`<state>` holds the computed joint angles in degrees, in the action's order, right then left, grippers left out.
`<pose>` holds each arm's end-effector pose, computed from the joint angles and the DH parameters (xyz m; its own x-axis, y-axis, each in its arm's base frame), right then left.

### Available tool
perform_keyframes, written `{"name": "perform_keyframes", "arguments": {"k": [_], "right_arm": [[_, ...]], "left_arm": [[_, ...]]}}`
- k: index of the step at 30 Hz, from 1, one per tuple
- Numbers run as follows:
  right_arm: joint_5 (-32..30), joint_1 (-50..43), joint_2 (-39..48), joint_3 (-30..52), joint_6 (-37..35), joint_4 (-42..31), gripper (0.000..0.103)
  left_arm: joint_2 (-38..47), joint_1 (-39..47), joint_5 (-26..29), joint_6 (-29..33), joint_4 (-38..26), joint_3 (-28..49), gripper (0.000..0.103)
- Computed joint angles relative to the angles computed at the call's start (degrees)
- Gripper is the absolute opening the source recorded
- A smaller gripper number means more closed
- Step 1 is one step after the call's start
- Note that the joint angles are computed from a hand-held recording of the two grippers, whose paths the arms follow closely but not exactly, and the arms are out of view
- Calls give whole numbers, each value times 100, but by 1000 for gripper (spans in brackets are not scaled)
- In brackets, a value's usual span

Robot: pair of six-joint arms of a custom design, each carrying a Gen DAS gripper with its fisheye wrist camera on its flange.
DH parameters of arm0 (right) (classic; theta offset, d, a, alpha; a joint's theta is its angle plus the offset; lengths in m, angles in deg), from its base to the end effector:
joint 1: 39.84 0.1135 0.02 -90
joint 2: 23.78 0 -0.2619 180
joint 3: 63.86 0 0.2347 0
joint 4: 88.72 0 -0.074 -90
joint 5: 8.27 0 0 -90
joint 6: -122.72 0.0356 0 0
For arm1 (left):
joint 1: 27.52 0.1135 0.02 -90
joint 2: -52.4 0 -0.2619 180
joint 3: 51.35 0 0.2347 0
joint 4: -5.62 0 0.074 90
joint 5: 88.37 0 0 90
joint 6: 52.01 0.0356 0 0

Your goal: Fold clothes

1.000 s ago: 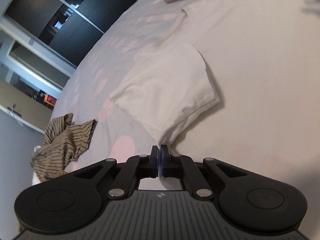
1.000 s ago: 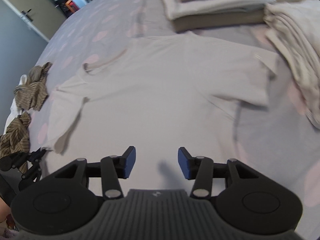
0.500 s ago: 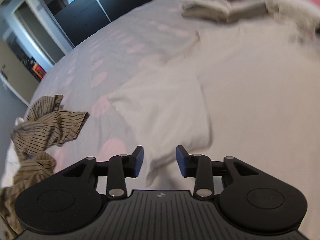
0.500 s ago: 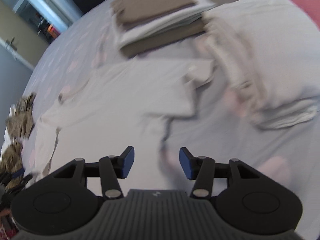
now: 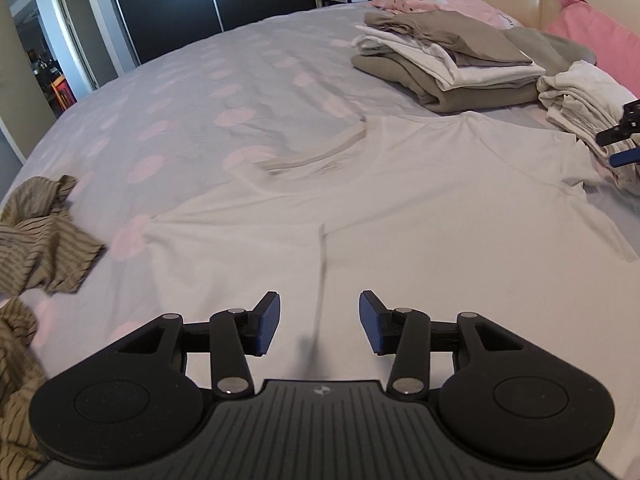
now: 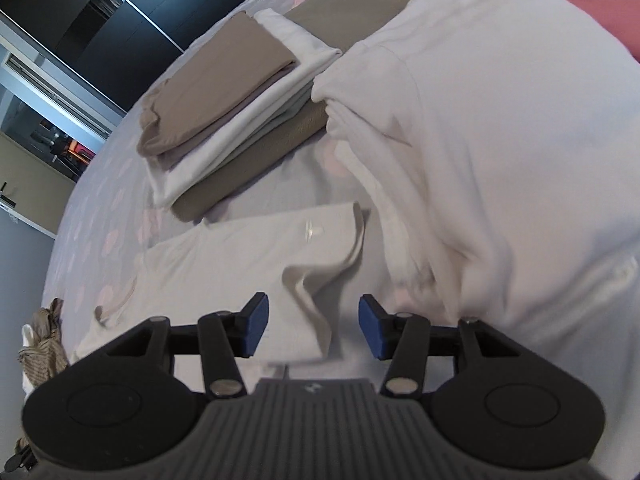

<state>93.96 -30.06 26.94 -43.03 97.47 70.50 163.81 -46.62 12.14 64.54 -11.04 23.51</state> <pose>0.1261 0.0141 0.1151 -0.3556 0.8357 -0.4186 0.6751 0.5394 0.5033 0.3470 -0.1270 0.1303 -0.4870 0.6337 -0.6010 0.7184 0.6820 0.1370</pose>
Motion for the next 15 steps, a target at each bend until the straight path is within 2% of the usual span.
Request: {"name": "perform_keyframes", "arguments": {"k": [5, 7, 11, 15], "right_arm": [[-750, -1091, 1622, 88, -819, 1531, 48], [-836, -1277, 2166, 176, -945, 1956, 44], [-716, -1391, 3145, 501, -882, 2348, 43], [-219, -1214, 3739, 837, -1047, 2443, 43]], "left_arm": [[491, -418, -12, -421, -190, 584, 42], [683, -522, 35, -570, -295, 800, 42], [965, -655, 92, -757, -420, 1086, 42], [1068, -653, 93, -755, -519, 1207, 42]]}}
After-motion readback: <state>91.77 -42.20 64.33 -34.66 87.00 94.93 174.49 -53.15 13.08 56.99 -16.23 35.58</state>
